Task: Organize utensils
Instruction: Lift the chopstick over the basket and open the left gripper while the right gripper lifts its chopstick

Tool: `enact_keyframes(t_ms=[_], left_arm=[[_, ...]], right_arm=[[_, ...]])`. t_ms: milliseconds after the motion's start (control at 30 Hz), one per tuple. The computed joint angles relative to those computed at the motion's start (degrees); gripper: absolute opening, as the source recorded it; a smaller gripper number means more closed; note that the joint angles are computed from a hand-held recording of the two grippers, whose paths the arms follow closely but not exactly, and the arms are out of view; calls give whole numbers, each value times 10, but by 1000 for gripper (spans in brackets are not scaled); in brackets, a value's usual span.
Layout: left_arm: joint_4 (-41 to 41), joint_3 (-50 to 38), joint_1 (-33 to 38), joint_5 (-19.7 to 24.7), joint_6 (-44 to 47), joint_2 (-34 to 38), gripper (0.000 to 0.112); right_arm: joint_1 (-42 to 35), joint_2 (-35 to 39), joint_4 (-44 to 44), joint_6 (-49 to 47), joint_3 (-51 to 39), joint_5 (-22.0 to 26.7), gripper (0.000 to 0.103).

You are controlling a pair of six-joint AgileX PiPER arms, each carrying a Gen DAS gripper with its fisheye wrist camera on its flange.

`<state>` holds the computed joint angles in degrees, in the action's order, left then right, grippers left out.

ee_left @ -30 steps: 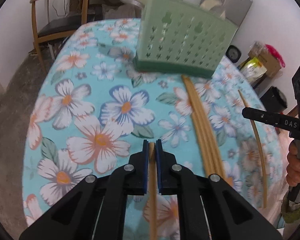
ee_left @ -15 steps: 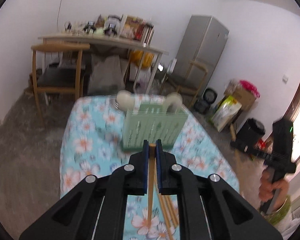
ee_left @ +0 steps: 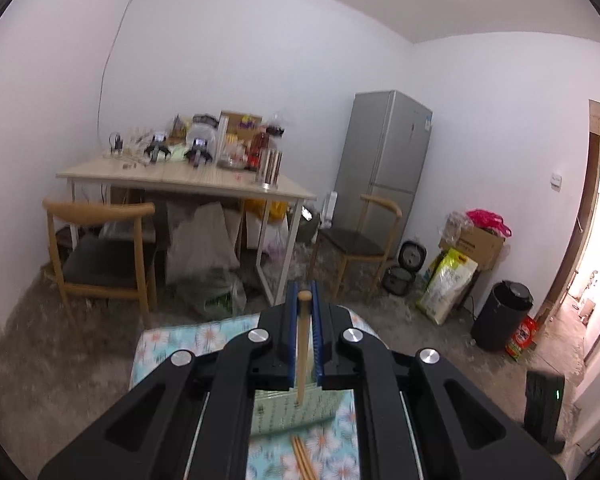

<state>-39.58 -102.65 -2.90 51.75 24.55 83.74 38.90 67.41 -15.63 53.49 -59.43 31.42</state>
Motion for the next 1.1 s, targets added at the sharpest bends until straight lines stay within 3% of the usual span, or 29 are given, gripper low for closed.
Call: enact_keyframes(t_ms=[167,333,500,867,967,1033,1100], left_arm=[[89,-99,-54,-31,-62,78,6],[130,-124,-82,-57,-88,131,6],[165,-112,-103,-77,-109,169,6],[132,-54,-97,-88,-106,186,6],[114,-39,-91,-80,-97,177,19],[101,-19,-88,-90,-86,165,34],[93,1,-87,-101,-78,150,38]], right_arm=[[-22,0,32,-35,3,-8,4],[-47,2,64,-69,7,-13,4],[-74,8,114,-126,9,-17,4],[-101,17,163,-182,9,-15,4],[-100,19,157,-179,7,-13,4],[-97,18,150,-174,5,-10,4],[-90,18,133,-162,-2,-5,4]])
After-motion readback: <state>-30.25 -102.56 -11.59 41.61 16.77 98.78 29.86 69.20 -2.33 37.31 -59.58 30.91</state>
